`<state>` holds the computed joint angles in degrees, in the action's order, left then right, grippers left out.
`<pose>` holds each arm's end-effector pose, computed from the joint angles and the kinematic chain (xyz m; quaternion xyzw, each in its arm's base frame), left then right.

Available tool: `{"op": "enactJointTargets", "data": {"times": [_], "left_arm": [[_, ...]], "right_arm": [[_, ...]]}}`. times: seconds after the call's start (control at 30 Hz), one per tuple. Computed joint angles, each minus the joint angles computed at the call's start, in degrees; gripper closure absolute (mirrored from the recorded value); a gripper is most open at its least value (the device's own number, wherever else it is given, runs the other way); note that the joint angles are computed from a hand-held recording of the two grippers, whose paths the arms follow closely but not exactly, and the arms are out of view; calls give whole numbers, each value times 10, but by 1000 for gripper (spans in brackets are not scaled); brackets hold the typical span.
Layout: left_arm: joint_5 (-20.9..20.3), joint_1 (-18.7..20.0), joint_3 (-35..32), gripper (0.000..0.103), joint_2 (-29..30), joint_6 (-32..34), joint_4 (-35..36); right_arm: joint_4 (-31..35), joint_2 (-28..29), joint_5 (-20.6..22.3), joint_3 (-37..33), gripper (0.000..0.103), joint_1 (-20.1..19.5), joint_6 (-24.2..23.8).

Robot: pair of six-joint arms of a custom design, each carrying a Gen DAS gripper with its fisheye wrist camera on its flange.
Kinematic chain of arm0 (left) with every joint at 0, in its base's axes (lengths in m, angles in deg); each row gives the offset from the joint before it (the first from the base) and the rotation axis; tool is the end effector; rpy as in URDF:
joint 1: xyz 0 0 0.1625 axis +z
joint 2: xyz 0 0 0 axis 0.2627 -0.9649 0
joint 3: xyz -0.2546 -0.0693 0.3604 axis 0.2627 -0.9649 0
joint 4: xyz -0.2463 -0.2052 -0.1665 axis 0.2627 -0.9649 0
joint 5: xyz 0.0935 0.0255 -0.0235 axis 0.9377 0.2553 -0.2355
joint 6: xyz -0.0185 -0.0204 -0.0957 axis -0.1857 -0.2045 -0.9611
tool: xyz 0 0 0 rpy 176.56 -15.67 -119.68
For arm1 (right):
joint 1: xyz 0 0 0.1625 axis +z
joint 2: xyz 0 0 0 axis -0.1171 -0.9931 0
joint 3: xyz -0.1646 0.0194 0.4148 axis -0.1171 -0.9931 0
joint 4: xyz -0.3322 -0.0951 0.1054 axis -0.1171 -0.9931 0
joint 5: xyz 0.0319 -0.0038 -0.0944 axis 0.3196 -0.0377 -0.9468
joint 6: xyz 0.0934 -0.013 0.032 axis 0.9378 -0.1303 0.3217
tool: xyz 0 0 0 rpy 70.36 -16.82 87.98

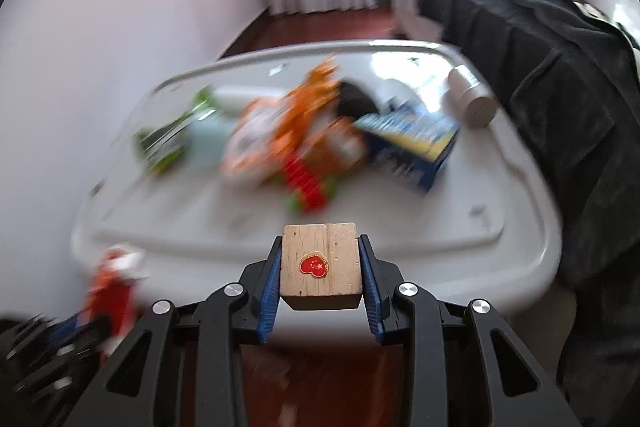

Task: Collect trash
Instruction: 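Release the carton from left tool while right tool releases the block into the bin, then grasp the green snack bag on the lid with the left tool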

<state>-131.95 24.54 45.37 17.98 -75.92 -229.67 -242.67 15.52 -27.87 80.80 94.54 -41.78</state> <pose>-0.2154 -0.4350 0.0116 0.1694 0.9258 -0.2163 0.2597 0.0705 -0.4767 0.1797 0.1041 -0.9182 0.2547 0.2851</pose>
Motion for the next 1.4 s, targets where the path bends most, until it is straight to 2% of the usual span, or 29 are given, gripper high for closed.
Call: {"op": "enactJointTargets", "data": {"times": [0.2, 0.27, 0.3, 0.33, 0.4, 0.43, 0.47, 0.53, 0.73, 0.9, 1.03, 1.17, 1.23, 1.4], "left_arm": [[-63, -4, 50, 90, -20, -75, 79], [-76, 1, 57, 89, -24, -89, 94], [-80, 3, 57, 81, -26, -94, 103], [-83, 5, 58, 74, -27, -100, 107], [-73, -1, 60, 38, -29, -118, 118], [-61, -8, 62, 31, -31, -128, 124], [-42, -18, 65, 28, -32, -136, 126], [-24, -27, 68, 27, -35, -136, 119], [23, -38, 78, 27, -48, -120, 71], [66, -16, 38, 27, -57, -29, 17], [68, 35, -56, 27, -45, 103, 9], [78, 96, -184, 27, 7, 258, 57], [87, 116, -222, 27, 26, 285, 84], [65, 160, -296, 27, 65, 325, 109]], "right_arm": [[47, -2, 3, 98, 67, -4, 24], [49, 14, -17, 114, 66, -7, 28], [39, 23, -28, 116, 52, -9, 23], [17, 34, -43, 120, 32, -7, 21], [-29, 47, -57, 129, 25, -4, 10], [-43, 48, -58, 132, 25, -3, 5], [-56, 47, -58, 132, 25, -3, 1], [-100, 44, -56, 140, 21, -2, -7], [-127, 27, -35, 145, 21, -8, -5], [-134, 19, -34, 127, 21, 15, -9], [-127, 7, -29, 95, 21, 33, -20], [-95, -6, -12, 59, 21, 41, -14], [-85, -7, -4, 44, 20, 44, -17], [-60, -3, 6, 23, 20, 36, -13]]}}
